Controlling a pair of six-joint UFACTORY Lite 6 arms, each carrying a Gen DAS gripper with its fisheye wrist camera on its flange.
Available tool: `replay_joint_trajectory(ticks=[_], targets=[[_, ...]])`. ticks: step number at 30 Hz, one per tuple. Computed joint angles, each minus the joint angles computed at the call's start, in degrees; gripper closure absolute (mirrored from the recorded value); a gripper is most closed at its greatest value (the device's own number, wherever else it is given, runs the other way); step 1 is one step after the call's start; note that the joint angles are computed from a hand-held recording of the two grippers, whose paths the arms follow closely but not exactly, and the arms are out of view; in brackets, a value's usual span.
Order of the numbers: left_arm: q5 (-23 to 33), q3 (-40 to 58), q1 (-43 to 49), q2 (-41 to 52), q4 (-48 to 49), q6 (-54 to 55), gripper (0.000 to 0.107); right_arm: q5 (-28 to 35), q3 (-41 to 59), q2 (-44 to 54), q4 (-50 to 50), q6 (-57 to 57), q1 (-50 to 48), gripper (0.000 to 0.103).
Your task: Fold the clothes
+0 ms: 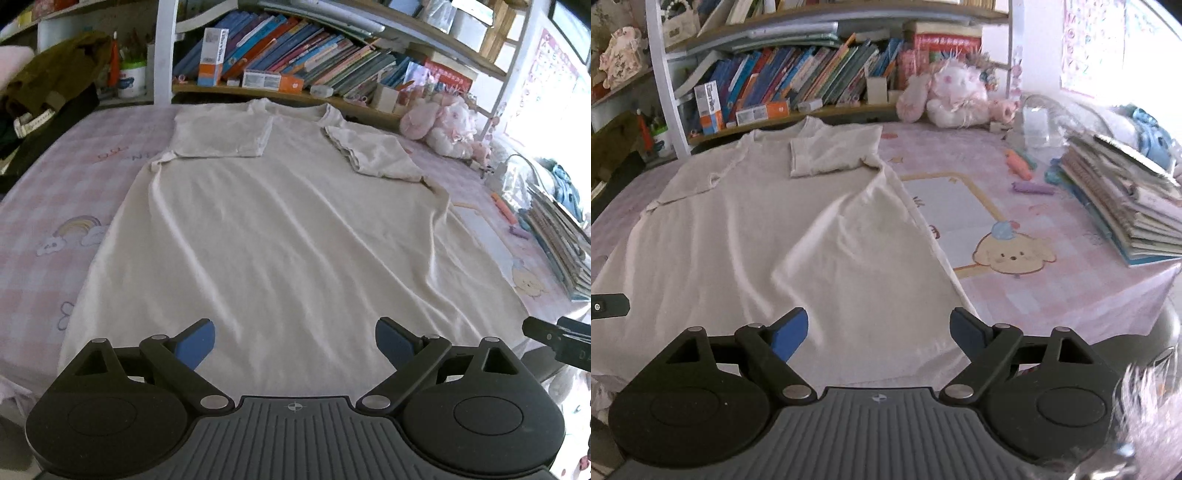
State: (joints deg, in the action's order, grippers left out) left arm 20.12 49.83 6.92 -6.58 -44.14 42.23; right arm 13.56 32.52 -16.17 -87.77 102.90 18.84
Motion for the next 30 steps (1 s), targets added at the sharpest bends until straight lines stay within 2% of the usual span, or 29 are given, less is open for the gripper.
replay_joint_trajectory(ticks=[5, 9, 13, 18, 22, 24, 28, 30], targets=[[1.49, 2.93, -3.8, 0.89, 8.78, -4.76, 0.011, 4.33, -4.41, -3.56, -9.46, 14.19, 6.04, 0.018], [2.0, 5.83, -9.44, 3.52, 14.52, -6.02, 0.011, 8.89, -9.81, -8.4, -7.43, 17.19, 10.65, 0.016], [1.42, 7.38, -14.79, 5.25, 18.7, -6.27, 0.011, 9.91, -12.41, -9.42, -6.05, 22.5, 9.23, 0.016], [-0.49, 8.52, -16.99, 5.84, 18.96, -2.95, 0.011, 9.95, -12.75, -7.85, -14.03, 32.03, 8.72, 0.016], [-0.95, 10.78, -16.08, 7.59, 17.83, -4.35, 0.011, 10.78, -11.58, -6.47, -18.56, 33.96, 8.6, 0.016], [-0.41, 12.05, -14.77, 8.31, 14.5, -2.91, 0.011, 12.27, -11.32, -6.87, -14.0, 29.86, 9.81, 0.016], [1.24, 13.18, -11.55, 9.76, 3.93, 7.95, 0.011, 18.56, -11.3, -7.15, -5.34, 25.87, 15.5, 0.016], [2.55, 13.43, -11.1, 10.58, 6.2, 7.57, 0.011, 22.32, -11.29, -6.29, -2.11, 27.03, 20.15, 0.016]])
